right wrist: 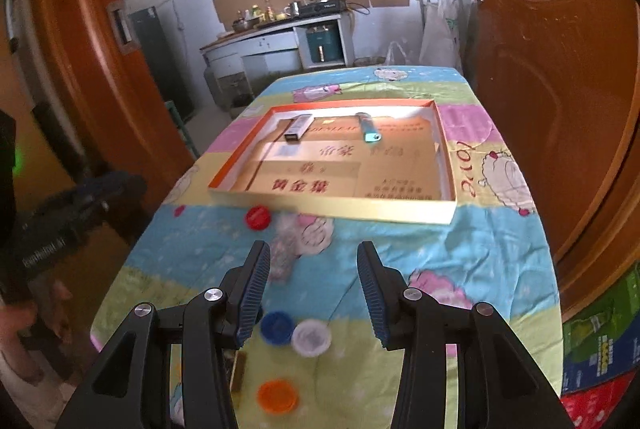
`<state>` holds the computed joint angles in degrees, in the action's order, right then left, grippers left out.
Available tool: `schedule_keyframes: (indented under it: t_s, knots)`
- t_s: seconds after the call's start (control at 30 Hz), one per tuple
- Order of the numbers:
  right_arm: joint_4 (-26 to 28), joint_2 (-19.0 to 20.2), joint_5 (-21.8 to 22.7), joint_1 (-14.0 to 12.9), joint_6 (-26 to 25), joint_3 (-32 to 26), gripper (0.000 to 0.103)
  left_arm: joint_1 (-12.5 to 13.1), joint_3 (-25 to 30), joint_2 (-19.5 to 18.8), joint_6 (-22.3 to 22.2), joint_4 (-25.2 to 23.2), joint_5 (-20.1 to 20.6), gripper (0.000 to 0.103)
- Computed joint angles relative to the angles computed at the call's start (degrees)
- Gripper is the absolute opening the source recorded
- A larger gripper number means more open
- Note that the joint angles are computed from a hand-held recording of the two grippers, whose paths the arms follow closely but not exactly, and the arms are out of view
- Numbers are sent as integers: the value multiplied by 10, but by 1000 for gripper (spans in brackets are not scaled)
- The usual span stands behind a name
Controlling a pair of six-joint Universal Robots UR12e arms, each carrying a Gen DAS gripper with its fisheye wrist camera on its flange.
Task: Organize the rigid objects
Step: 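Withdraw both tools from the tray back toward the bottle caps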
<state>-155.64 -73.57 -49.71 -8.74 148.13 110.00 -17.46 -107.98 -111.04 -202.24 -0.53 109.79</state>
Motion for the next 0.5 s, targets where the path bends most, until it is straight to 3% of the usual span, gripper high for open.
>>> schedule_keyframes:
  t_s: [0.27, 0.5]
  knots:
    - [-45, -33, 31, -26, -25, 65, 47, -20, -45, 2, -13, 34, -22, 49]
    - [-29, -41, 31, -35, -49, 90, 47, -27, -63, -4, -4, 51, -56, 49]
